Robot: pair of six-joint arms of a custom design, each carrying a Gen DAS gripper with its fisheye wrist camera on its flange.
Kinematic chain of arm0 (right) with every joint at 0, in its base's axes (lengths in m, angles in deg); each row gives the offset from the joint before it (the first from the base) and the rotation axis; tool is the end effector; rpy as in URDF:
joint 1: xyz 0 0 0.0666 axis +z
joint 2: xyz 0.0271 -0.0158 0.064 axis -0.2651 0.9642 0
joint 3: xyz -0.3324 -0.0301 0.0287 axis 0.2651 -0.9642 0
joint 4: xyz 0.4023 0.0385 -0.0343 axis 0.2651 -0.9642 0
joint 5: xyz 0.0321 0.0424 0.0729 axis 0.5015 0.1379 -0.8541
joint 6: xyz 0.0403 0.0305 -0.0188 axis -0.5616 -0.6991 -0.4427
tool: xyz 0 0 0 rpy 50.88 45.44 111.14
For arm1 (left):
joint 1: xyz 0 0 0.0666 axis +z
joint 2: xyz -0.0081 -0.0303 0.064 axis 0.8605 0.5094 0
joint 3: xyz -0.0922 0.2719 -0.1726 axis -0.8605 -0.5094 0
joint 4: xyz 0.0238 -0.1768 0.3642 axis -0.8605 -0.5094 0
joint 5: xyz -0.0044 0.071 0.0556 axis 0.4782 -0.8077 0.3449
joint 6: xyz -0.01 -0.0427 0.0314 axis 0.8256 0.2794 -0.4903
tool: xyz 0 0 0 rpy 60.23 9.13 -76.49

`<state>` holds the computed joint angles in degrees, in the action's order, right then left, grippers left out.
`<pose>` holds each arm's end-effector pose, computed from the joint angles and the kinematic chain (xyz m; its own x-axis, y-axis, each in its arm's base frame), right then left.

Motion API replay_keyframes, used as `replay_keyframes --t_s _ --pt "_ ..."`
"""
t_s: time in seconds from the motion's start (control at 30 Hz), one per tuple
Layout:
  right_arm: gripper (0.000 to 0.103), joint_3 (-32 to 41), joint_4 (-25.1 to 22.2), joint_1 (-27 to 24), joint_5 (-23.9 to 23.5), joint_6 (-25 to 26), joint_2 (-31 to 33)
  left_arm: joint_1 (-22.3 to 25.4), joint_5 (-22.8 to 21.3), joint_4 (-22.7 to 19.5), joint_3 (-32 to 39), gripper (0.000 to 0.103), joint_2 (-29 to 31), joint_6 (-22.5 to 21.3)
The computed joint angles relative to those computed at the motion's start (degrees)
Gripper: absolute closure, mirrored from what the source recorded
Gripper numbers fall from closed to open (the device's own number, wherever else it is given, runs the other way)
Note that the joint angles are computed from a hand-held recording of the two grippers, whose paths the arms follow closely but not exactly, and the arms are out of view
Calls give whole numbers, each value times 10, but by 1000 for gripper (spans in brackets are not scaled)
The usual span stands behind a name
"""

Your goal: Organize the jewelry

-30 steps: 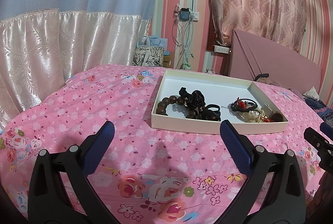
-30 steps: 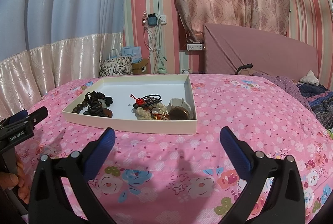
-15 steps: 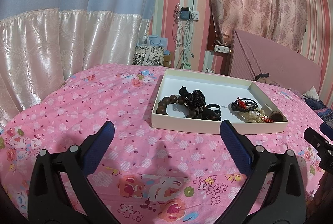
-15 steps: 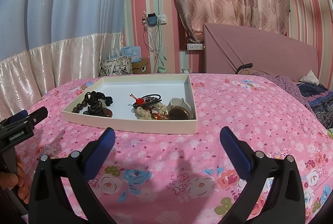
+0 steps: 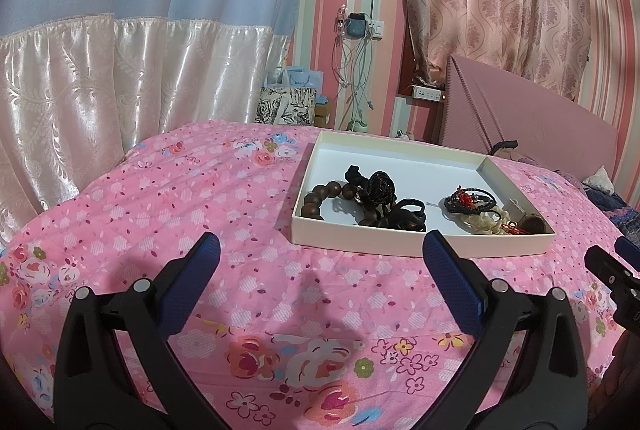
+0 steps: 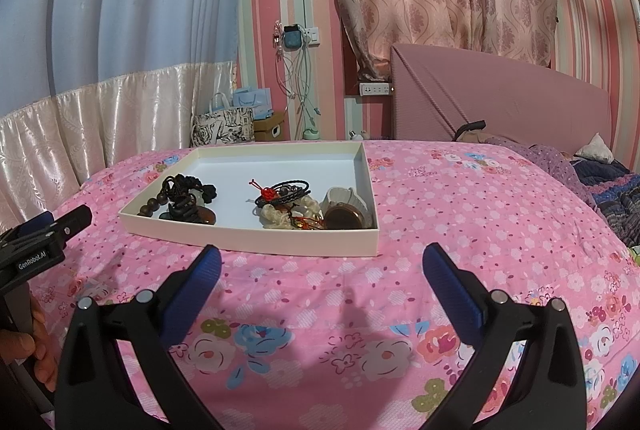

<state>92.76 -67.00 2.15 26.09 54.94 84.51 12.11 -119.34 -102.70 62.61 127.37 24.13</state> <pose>0.4903 0.1579 0.4330 -0.4402 -0.1357 -0.8876 -0.3808 0.9234 0.0476 0.3645 -0.3494 0.3883 -0.3351 -0.2459 -0.9095 -0.4637 0.8834 -0.0680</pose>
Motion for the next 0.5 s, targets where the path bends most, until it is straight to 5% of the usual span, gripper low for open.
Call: replay_keyframes --t_s 0.5 --pt "3 0 0 0 0 0 1 0 0 -1 -1 3 -1 3"
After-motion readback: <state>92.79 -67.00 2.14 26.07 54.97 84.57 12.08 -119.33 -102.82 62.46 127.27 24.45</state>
